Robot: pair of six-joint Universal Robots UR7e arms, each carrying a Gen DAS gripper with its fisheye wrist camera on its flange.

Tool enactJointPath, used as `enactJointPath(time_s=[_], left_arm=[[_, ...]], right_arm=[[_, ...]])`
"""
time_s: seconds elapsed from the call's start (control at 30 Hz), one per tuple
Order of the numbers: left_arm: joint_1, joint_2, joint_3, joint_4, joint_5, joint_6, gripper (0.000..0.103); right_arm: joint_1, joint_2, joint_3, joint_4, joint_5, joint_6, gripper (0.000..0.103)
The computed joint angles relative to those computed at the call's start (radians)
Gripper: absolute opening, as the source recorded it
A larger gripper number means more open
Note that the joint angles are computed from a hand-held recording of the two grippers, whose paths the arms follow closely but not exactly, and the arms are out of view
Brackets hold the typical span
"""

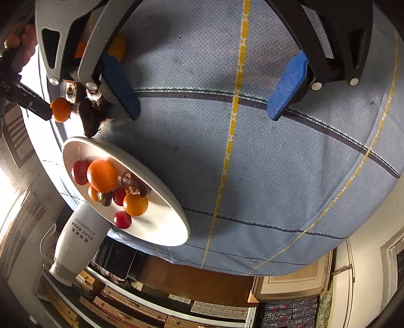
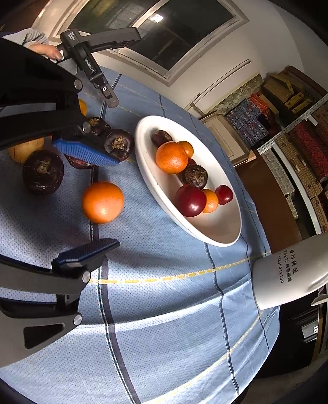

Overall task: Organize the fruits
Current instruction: 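Grasp a dark brown fruit with the left tool while the right tool grasps an orange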

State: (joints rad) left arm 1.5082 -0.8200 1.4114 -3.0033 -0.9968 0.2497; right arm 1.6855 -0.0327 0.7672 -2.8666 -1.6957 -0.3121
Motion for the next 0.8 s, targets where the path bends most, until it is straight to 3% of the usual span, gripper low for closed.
enactJointPath(time_s=[0.27,0.37,0.47,0.6,0.7,0.8], left_arm=[[-0.014,0.019,-0.012,0.004,0.057,0.031,0.098],[-0.014,0.019,-0.013,0.005,0.058,0.033,0.098],[-0.014,0.018,-0.012,0.004,0.054,0.037,0.098],[-0.021,0.007,0.017,-0.035,0.002,0.085,0.098],[-0.035,-0.010,0.056,-0.080,-0.101,0.166,0.098],[-0.058,-0.008,0.062,-0.053,-0.132,0.236,0.098]], right_arm=[[0.011,0.024,-0.033,0.032,-0.046,-0.032,0.048],[0.018,0.035,-0.041,0.020,-0.072,-0.060,0.038],[0.017,0.028,-0.027,0.000,-0.057,-0.065,0.038],[0.008,0.009,0.004,-0.071,-0.028,-0.042,0.038],[0.001,0.004,0.001,-0.076,-0.021,-0.002,0.038],[-0.006,-0.003,0.004,-0.070,-0.010,0.030,0.038]])
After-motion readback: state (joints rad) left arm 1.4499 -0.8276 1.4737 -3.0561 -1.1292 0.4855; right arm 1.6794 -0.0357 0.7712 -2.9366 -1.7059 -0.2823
